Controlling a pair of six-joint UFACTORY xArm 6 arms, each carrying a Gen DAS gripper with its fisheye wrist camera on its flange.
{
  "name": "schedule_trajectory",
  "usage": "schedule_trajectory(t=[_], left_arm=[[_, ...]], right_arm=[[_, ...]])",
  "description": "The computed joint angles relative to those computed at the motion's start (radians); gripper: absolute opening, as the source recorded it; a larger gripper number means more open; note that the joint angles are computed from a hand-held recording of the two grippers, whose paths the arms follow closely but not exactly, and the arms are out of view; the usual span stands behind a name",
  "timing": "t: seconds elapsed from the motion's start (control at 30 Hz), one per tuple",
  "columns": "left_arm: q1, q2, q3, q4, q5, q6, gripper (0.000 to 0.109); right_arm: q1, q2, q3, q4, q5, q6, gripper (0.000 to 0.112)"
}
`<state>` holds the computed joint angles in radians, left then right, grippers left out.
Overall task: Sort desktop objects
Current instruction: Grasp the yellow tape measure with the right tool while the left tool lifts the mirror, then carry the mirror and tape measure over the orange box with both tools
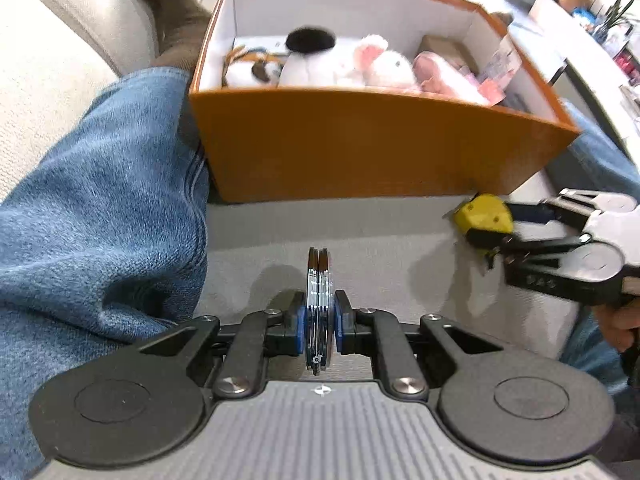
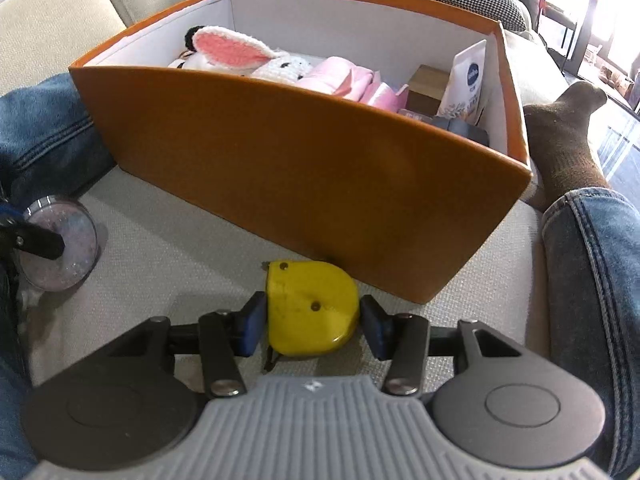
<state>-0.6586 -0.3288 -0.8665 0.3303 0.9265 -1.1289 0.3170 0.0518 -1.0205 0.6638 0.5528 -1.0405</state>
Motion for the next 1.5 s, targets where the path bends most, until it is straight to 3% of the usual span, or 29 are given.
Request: schedule_trajectory(t=[0.17, 0.4, 0.53, 0.67, 0.83, 0.97, 1.23, 1.5], left_arm=[[-0.009, -0.044, 0.002, 0.041, -0.036, -0.002, 0.015], [-0.02, -0.068, -0.04, 0.085, -0.118, 0.033, 0.015], [0.029, -0.025, -0.099, 0.073, -0.198, 0.098, 0.015], [0.103, 0.059, -0.195, 0.029, -0.284, 0.182, 0.015], [0.186, 0.235, -0.35, -0.142, -0.392, 0.346, 0.015], [0.234, 0.411, -0.474, -0.32, -0.471, 0.49, 0.015], [0.301, 0.729, -0.663, -0.778, -0.566, 0.776, 0.015], [0.315, 0.852, -0.734, -1.069, -0.579, 0.976, 0.015]], right_arm=[[-0.011, -0.061, 0.026, -0.013, 0.043, -0.001, 0.052], [-0.066, -0.179, 0.017, 0.039, 0.197, -0.082, 0.052], [-0.091, -0.207, -0.039, 0.071, 0.255, -0.119, 0.052], [-0.095, -0.182, -0.127, 0.083, 0.237, -0.149, 0.052], [-0.085, -0.095, -0.253, 0.066, 0.163, -0.148, 0.052], [-0.072, 0.052, -0.409, 0.019, 0.107, -0.091, 0.052], [-0.095, 0.329, -0.719, -0.054, 0.12, 0.007, 0.052], [-0.083, 0.469, -0.874, -0.103, 0.153, 0.034, 0.052]])
